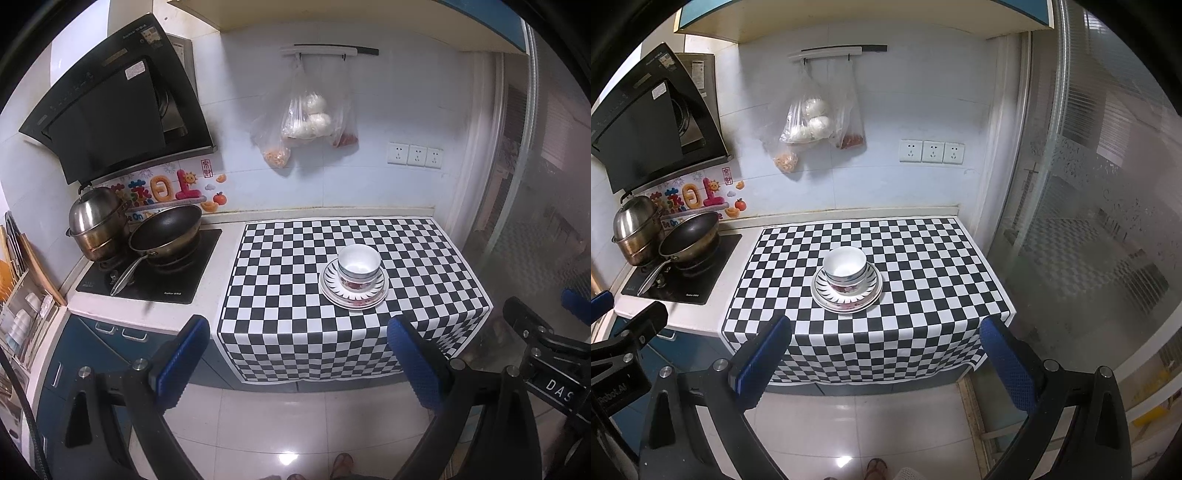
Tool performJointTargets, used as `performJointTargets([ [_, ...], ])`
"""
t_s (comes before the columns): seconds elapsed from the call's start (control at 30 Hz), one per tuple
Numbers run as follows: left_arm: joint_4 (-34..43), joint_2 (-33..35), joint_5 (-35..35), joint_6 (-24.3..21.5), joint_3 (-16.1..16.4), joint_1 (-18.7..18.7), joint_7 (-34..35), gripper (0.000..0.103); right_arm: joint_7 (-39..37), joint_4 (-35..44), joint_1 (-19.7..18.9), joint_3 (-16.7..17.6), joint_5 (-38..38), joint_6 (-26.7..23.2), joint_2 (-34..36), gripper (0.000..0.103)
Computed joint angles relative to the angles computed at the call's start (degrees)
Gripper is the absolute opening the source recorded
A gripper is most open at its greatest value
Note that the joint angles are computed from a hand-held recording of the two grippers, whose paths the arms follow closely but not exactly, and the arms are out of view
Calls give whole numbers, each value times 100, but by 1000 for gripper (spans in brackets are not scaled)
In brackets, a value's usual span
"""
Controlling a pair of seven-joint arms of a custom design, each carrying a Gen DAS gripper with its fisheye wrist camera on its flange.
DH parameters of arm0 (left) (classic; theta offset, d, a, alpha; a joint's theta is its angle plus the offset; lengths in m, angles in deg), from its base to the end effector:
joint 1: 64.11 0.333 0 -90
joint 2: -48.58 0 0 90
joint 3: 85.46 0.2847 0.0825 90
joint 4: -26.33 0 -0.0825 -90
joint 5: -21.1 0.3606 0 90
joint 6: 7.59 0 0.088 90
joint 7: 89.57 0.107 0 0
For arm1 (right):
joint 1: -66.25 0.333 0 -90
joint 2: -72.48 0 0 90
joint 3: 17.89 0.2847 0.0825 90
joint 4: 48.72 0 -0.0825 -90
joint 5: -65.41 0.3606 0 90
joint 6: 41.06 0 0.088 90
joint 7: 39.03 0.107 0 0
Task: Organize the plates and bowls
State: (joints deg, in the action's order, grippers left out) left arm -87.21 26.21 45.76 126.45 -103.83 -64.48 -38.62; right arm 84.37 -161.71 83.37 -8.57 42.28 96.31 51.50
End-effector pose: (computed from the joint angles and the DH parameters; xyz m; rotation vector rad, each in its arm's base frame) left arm 0.4416 -0.1752 0.6755 -1.7833 1.5412 -0.6672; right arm 0.4226 0.2238 0.6837 -1.7583 1.6255 -0.7937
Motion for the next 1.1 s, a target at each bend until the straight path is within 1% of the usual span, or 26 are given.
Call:
performJointTargets([
  [0.3, -26, -29, -1, -8, -4, -20, -19, 99, -9, 18, -5, -7, 11, 2, 20, 103],
  [0.7, -33, -41, -17, 60, 7, -9, 41, 99, 330, -65, -32, 110, -196, -59, -81, 103],
  [1.1, -50, -92, -94, 111, 4, 20, 117, 99, 383, -33, -10, 113, -250, -92, -78, 103],
])
